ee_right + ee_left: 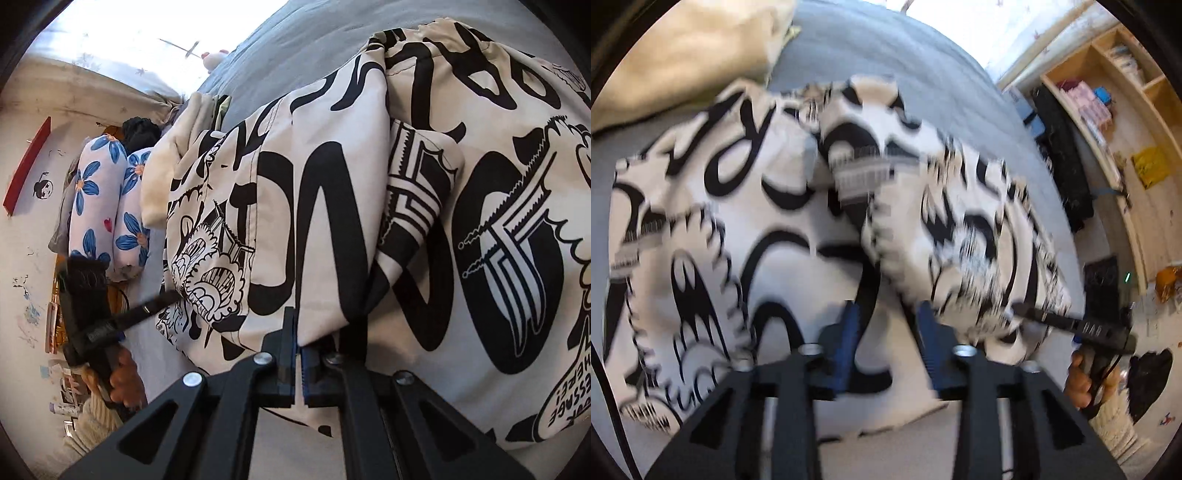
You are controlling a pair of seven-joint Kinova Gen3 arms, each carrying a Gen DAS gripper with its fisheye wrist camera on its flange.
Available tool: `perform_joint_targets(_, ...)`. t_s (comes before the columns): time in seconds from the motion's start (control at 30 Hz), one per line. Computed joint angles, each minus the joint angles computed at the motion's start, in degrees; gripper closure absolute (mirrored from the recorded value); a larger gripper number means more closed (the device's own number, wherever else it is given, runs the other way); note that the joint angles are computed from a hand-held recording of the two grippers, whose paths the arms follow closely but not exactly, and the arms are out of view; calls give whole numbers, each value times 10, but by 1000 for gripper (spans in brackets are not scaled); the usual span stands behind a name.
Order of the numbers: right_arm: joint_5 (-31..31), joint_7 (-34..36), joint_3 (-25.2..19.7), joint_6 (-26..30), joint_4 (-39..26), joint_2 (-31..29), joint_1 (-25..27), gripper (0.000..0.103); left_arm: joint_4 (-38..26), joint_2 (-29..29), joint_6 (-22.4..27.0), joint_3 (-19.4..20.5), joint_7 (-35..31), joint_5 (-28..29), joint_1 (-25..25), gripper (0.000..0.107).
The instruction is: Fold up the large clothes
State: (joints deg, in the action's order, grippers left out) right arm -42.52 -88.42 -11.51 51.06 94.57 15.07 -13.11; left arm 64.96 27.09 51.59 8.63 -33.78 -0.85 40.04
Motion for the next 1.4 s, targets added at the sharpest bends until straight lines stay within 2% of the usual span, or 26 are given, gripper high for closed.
perform_joint_targets(0.13, -12, 18, -2, -3, 7, 1, 7, 101, 3, 1, -43, -27, 10, -4, -5, 45)
perform_joint_targets(0.23, -22, 31, -2, -2, 12, 1, 13, 102, 31, 4, -110, -44, 1, 52, -21, 43)
perform_joint_targets(0.27, -23, 32, -2, -2, 13, 1, 12, 102, 35, 9, -125, -36, -2, 71, -32, 49)
perform_joint_targets(0.3, -25, 36, -2, -2, 14, 2, 14, 102, 34, 15, -130, -24, -8, 82, -43, 61)
perform_joint_targets(0.33, -21, 34, 0, -1, 13, 1, 12, 102, 24, 25, -127, -17, -18, 82, -44, 97)
perform_joint_targets(0.37, -18, 34, 1, -1, 12, 0, 11, 102, 11, 33, -113, -19, -18, 74, -35, 103)
perform_joint_targets(0.47, 31, -4, -7, -8, 2, -11, 8, 102, -44, 48, -45, -57, 19, 22, 26, 105)
perform_joint_targets(0.57, 97, -52, 27, -12, -8, -28, -36, 102, -70, 45, -9, -66, 53, -8, 67, 106)
perform_joint_targets(0.63, 111, -67, 10, -5, -11, -20, -20, 102, -98, 57, 33, -74, 71, -39, 96, 106)
perform_joint_targets(0.67, 116, -72, -14, -3, -11, -13, 0, 102, -107, 63, 52, -76, 71, -48, 104, 106)
perform_joint_targets(0.73, 152, -107, -53, -9, -13, -2, 18, 101, -101, 67, 68, -66, 74, -46, 98, 106)
perform_joint_targets(0.8, 196, -146, -55, -16, -17, -7, -1, 100, -95, 73, 61, -61, 77, -33, 89, 106)
perform_joint_targets(0.87, 243, -178, -23, -6, -30, -15, -52, 97, -104, 74, 67, -63, 72, -40, 93, 106)
perform_joint_targets(0.93, 289, -199, 13, 24, -52, -21, -105, 89, -117, 74, 77, -63, 59, -56, 101, 106)
perform_joint_targets(1.03, 359, -240, 57, 67, -80, -34, -175, 82, -153, 72, 127, -71, 41, -87, 125, 106)
perform_joint_targets(1.13, 403, -275, 32, 77, -93, -54, -166, 82, -180, 65, 162, -87, 34, -128, 149, 103)
perform_joint_targets(1.3, 437, -296, 20, 29, -94, -81, -150, 81, -264, 89, 206, -109, 21, -171, 151, 94)
perform_joint_targets(1.37, 478, -323, 27, -4, -104, -70, -169, 71, -304, 111, 207, -117, 9, -164, 138, 86)
perform_joint_targets(1.4, 501, -337, 24, -16, -113, -57, -172, 65, -326, 124, 210, -118, 3, -160, 131, 85)
